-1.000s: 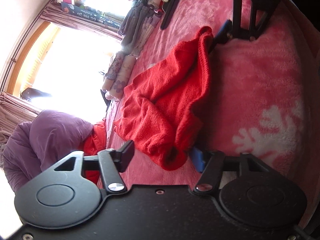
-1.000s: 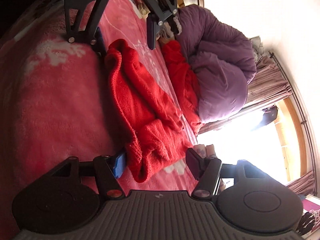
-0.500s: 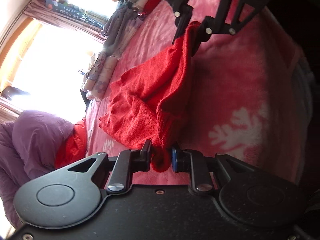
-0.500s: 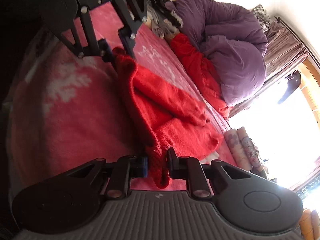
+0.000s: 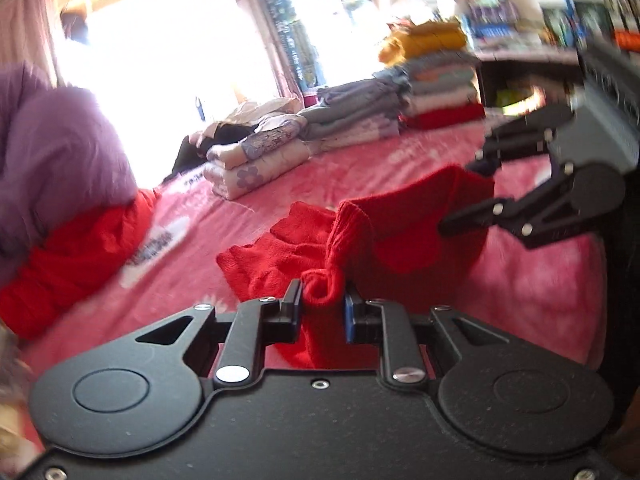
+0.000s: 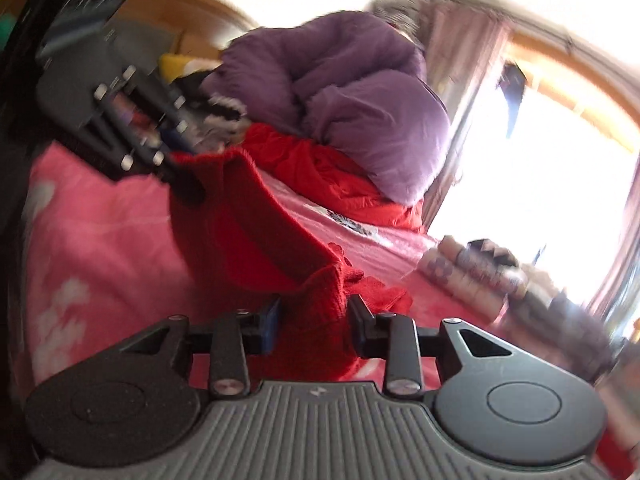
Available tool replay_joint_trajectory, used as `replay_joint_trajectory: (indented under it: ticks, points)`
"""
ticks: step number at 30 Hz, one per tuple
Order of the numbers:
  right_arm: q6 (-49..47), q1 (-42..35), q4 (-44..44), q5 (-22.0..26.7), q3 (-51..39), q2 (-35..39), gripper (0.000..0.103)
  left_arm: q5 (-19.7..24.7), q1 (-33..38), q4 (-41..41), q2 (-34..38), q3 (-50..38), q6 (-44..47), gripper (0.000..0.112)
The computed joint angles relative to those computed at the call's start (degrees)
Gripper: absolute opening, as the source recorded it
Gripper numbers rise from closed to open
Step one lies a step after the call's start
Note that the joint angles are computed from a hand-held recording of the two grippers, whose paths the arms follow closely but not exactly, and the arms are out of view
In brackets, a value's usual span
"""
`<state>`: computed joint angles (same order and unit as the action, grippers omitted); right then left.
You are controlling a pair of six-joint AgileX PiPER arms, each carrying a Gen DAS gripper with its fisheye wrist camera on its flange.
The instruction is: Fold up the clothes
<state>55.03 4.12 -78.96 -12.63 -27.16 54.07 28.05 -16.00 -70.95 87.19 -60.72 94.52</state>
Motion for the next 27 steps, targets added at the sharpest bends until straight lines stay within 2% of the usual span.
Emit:
replay_joint_trajectory:
  ticks: [3, 5, 7, 8, 9, 11, 14, 16, 17, 18, 19, 20, 21, 22, 24, 27]
  points:
    - [9.45, -9.45, -1.61, -11.92, -3.83, 7.99, 0.035, 7.92, 3.81, -3.57, 7.37, -6.59, -6.55, 0.019]
    - [14.14, -14.09, -0.89, -18.25, -6.14, 13.64, 0.037, 12.87, 6.16, -4.84, 12.64, -10.82, -12.82, 0.018]
    - [21.64, -19.35, -2.09, -26.02, -9.00, 20.21, 0.041, 14.57, 7.04, -2.23, 16.49, -14.24, -20.07, 0.017]
    - [26.08, -21.66, -3.39, -29.24, -10.55, 23.22, 0.048, 14.53, 7.07, -0.76, 17.69, -15.31, -22.85, 0.017]
    - [29.82, -23.25, -4.49, -31.32, -11.39, 25.36, 0.055, 15.16, 7.43, -0.64, 18.66, -15.87, -24.49, 0.017]
    - [35.06, -24.64, -6.39, -32.96, -12.04, 27.30, 0.060, 16.98, 8.77, -1.68, 19.46, -16.09, -26.89, 0.017]
    - [36.93, -26.70, -8.34, -35.73, -11.46, 27.29, 0.075, 19.43, 10.20, -4.05, 20.30, -15.99, -29.38, 0.017]
    - [37.74, -27.46, -9.90, -37.15, -11.05, 26.74, 0.077, 20.06, 10.56, -3.12, 20.53, -15.97, -32.00, 0.020]
    - [37.91, -26.84, -10.60, -36.98, -11.37, 26.75, 0.075, 21.23, 10.90, -2.51, 20.78, -16.14, -32.92, 0.024]
    - [38.21, -26.06, -11.84, -36.07, -11.75, 26.75, 0.066, 21.88, 11.15, -2.72, 20.40, -15.62, -32.47, 0.038]
    - [38.53, -25.33, -12.88, -35.24, -11.91, 26.68, 0.060, 22.30, 11.36, -3.18, 19.80, -14.83, -31.62, 0.046]
    - [38.74, -24.74, -13.32, -34.58, -11.55, 26.45, 0.049, 22.72, 11.58, -3.62, 19.20, -14.04, -30.79, 0.046]
    - [38.95, -24.12, -13.75, -33.90, -11.19, 26.22, 0.040, 23.48, 11.90, -4.49, 18.74, -13.28, -29.57, 0.045]
    - [38.91, -23.74, -13.87, -33.54, -10.74, 25.90, 0.037, 23.18, 11.85, -4.59, 18.57, -12.99, -28.87, 0.031]
    - [38.21, -24.88, -13.21, -34.61, -10.32, 24.88, 0.023, 21.84, 11.49, -4.26, 18.38, -12.72, -27.87, 0.015]
    - [36.98, -26.53, -10.29, -36.37, -10.32, 25.42, 0.020, 20.46, 11.53, -6.70, 18.37, -12.39, -26.94, 0.012]
